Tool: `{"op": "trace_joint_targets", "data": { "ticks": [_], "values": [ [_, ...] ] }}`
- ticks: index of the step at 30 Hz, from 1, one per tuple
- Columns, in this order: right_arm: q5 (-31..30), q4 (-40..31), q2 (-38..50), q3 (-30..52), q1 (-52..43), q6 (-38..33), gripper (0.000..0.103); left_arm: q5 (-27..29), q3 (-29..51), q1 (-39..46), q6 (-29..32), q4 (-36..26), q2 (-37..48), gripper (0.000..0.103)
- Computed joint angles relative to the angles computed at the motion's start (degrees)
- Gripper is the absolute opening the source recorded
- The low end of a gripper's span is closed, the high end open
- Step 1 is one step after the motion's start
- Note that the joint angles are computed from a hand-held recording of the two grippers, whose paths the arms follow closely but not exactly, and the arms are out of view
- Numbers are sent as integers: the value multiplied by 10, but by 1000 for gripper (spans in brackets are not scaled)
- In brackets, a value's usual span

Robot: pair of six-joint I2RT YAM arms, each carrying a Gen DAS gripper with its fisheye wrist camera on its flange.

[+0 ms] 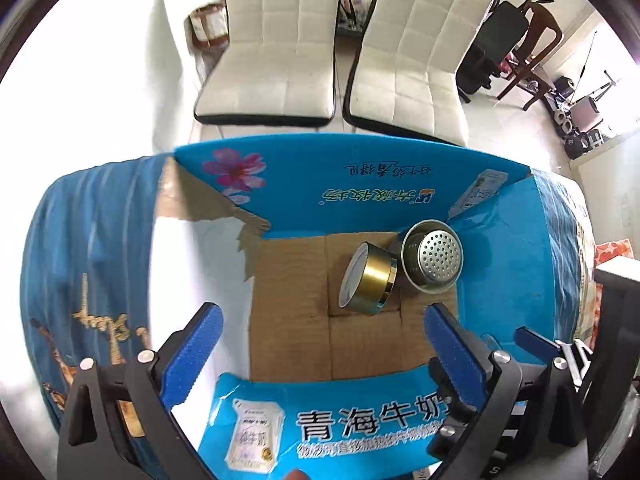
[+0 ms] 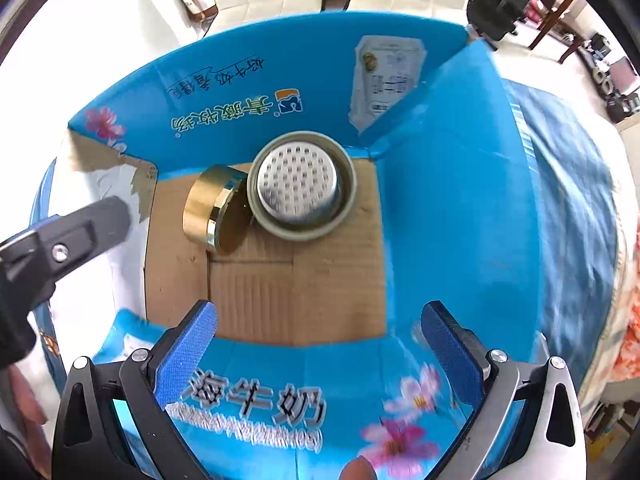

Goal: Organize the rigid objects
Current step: 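Lift both tools up out of the blue box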

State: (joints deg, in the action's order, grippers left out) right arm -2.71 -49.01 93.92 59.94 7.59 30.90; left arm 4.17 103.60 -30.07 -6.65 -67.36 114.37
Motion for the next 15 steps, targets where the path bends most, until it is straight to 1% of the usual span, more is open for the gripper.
{"op": "trace_joint_targets", "data": {
  "ticks": [2, 4, 5, 8, 11, 15],
  "values": [
    [18, -14, -41, -18, 18, 23, 103, -8, -38, -1, 5, 22, -37, 103],
    [37, -35, -96, -42, 57, 70, 103, -14, -57, -2, 5, 28, -63, 103],
    [46, -51, -107, -33, 77, 92, 103, -16, -70, -2, 4, 29, -81, 103],
    [83, -109, -161, -14, 102, 114, 103, -17, -89, 0, -2, 10, -138, 103],
    [115, -146, -195, 7, 130, 133, 103, -24, -106, -5, -16, 1, -191, 103],
    [150, -206, -245, 37, 173, 163, 103, -40, -105, -13, -32, -25, -251, 103]
  ]
}}
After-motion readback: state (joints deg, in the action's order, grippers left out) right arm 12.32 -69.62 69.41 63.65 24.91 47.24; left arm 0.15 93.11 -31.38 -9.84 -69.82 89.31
